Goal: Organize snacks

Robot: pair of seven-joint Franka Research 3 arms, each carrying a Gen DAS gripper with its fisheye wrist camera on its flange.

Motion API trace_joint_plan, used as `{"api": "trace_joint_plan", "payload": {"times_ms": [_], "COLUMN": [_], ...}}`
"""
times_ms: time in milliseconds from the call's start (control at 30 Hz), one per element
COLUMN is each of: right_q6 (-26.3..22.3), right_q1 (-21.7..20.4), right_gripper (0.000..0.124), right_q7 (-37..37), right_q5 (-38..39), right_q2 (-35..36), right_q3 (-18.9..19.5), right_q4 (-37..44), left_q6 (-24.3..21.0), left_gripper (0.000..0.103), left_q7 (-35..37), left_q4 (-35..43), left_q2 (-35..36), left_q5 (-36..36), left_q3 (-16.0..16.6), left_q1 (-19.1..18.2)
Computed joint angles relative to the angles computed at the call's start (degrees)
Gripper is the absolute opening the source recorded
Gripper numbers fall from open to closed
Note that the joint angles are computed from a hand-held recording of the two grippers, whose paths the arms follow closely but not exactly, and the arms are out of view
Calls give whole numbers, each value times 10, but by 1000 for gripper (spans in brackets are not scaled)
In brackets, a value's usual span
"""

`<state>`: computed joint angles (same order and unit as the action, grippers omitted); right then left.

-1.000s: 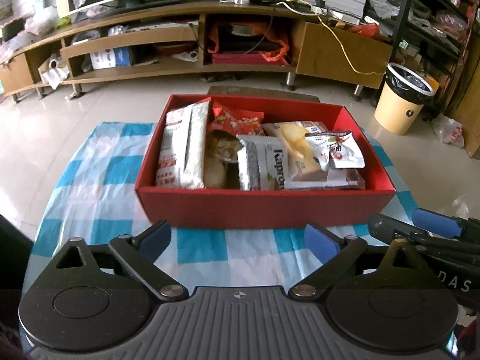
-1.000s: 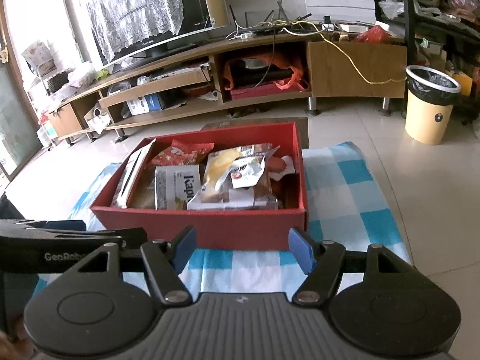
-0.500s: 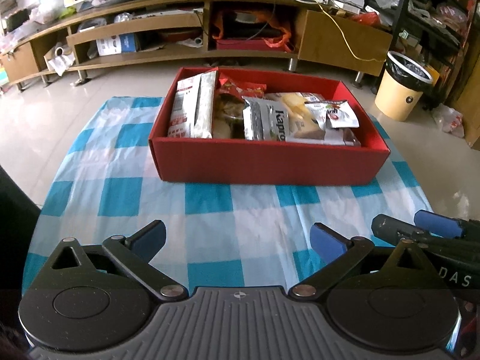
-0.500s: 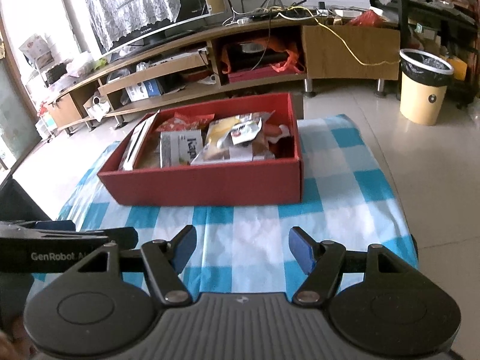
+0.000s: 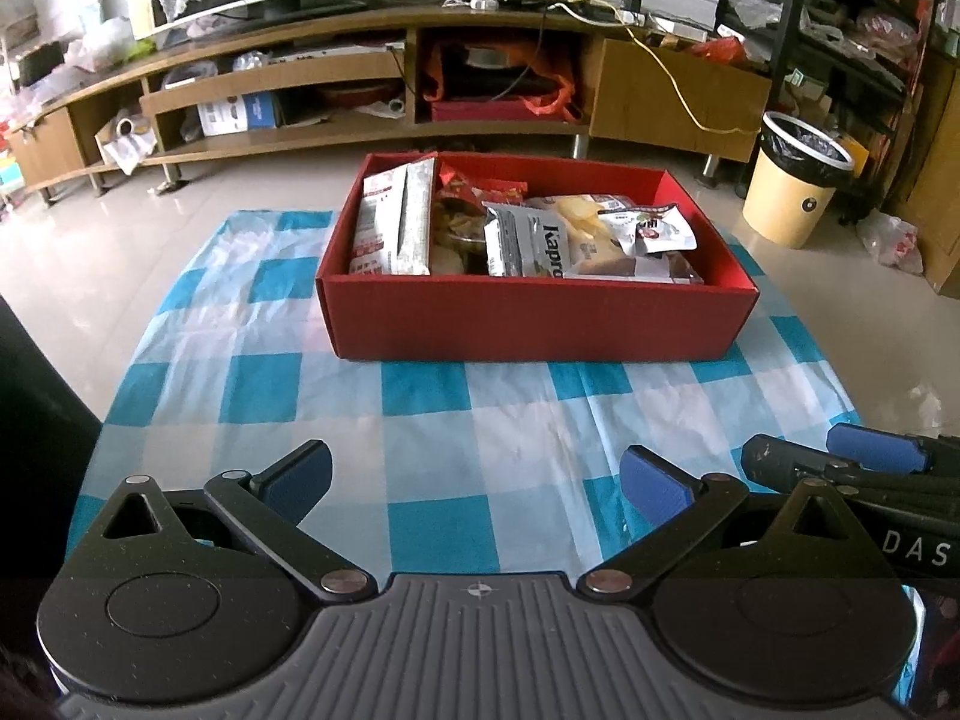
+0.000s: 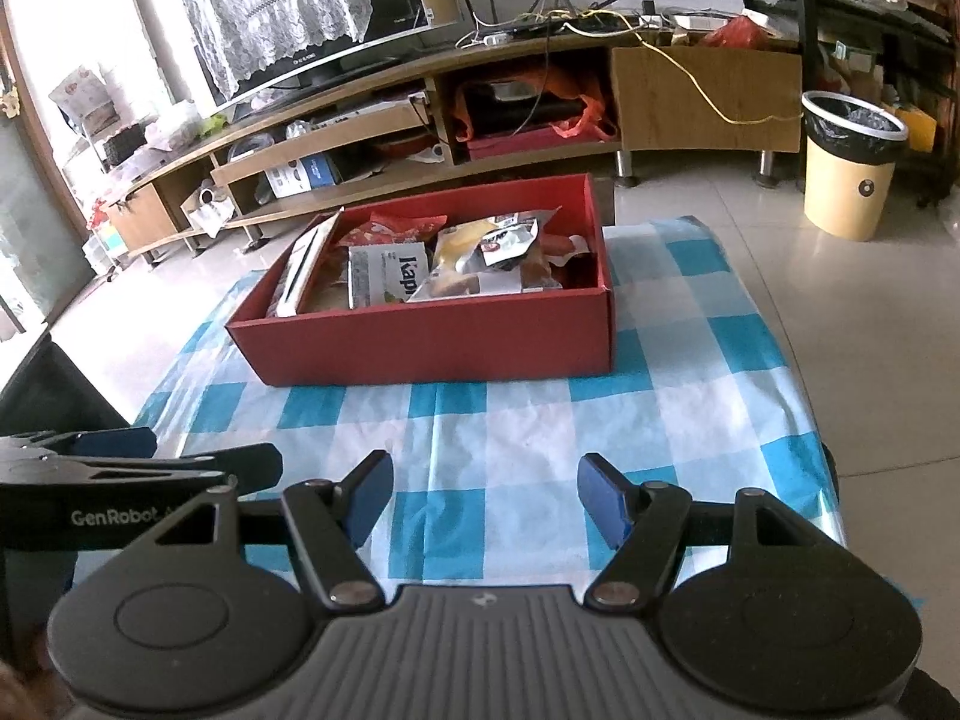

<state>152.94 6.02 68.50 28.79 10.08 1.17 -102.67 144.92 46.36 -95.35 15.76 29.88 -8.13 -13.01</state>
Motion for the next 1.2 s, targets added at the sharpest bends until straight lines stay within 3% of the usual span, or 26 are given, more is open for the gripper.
{"api": "trace_joint_plan", "payload": {"times_ms": [367,767,1200], "right_q6": [0,1,3], "right_q1": [1,1,2], "right_gripper": [64,64,64], "right_q7": [-5,-15,-16], "right_q5": [7,14,15], "right_q2": [-3,-6,-6], "right_q3": [2,2,2], "right_q4": [-1,-2,-1], "left_q6": [15,16,22], "left_gripper": [103,102,103], "left_q7": [-26,-24,-49], "left_q4": [-10,-12,-17], "left_q2": [-6,-9,-13], "left_q5": [42,28,63], "left_q3": [8,4,9], "left_q1": [-6,-1,-6]}}
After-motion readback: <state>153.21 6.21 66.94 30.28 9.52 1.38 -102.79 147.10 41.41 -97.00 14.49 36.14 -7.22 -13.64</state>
